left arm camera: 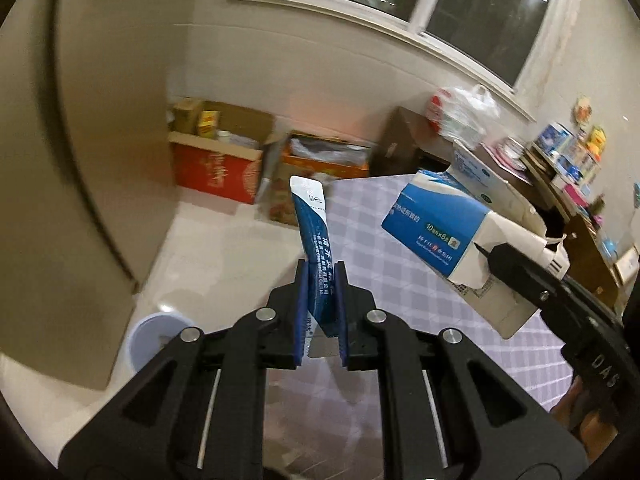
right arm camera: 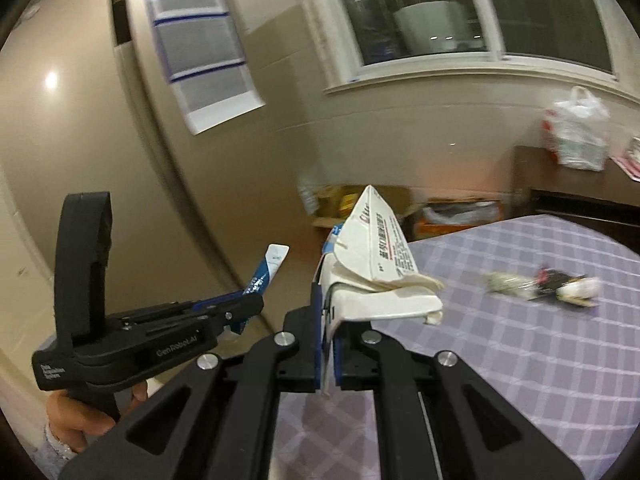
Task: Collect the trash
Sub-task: 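Carry the box and toothpaste tube over the blue bin, then open both grippers to drop the box and tube into the bin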
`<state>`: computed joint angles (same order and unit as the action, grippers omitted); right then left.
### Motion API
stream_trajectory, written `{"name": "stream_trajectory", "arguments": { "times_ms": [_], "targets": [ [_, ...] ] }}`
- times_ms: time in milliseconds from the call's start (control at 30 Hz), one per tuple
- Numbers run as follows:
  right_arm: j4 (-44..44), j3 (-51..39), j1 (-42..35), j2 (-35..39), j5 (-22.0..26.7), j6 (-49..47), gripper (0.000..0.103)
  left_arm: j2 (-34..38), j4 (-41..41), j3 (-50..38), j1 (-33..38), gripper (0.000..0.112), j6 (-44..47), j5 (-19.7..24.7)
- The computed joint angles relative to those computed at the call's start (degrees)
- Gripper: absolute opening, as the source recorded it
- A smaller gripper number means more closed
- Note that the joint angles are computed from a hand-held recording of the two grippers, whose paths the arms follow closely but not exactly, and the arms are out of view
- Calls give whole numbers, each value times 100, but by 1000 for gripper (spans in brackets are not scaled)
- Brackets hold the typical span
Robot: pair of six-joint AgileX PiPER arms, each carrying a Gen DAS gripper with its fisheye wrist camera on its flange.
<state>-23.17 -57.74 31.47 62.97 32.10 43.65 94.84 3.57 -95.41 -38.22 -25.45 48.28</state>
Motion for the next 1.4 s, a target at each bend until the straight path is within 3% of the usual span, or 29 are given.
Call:
{"name": "stream_trajectory", "arguments": {
  "times_ms": [100,267,467,600,733,900,967,1067,1200,1400],
  "targets": [
    [-786,-267,916,529,45,1050,5,-801,-148,1156,550,13,209,-338],
    [-1193,-835,1715,1567,-104,1738,5,-1555,-579,2436,1652,12,836,-660],
    [-641,-1685,1952,2940,-447,1423,5,-1586,-1570,3296,2968,13,2002,-940],
    [23,-2328,1907,3823,-528,854,5,-1328,-1882,3473,3395,13,2419,-1114],
    [444,-2810,1824,4449,-547,484,7,-1103,-1799,3553,3573,13,2477,-1276],
    [743,-3131,1632,5051,-799,315,18,-660,-1618,3477,3712,13,2376,-1456],
    [708,-3356,1565,5334,-783,307,49,-523,-1564,3479,3732,13,2303,-1517],
    [895,-3597,1447,5712,-616,195,51,-376,-1600,3483,3736,13,2328,-1507],
    [997,-3157,1418,5616,-890,320,51,-274,-1551,3464,3673,13,2262,-1497],
    [145,-2846,1538,5318,-750,1128,54,-199,-1535,3377,3555,13,2247,-1458]
  ]
}}
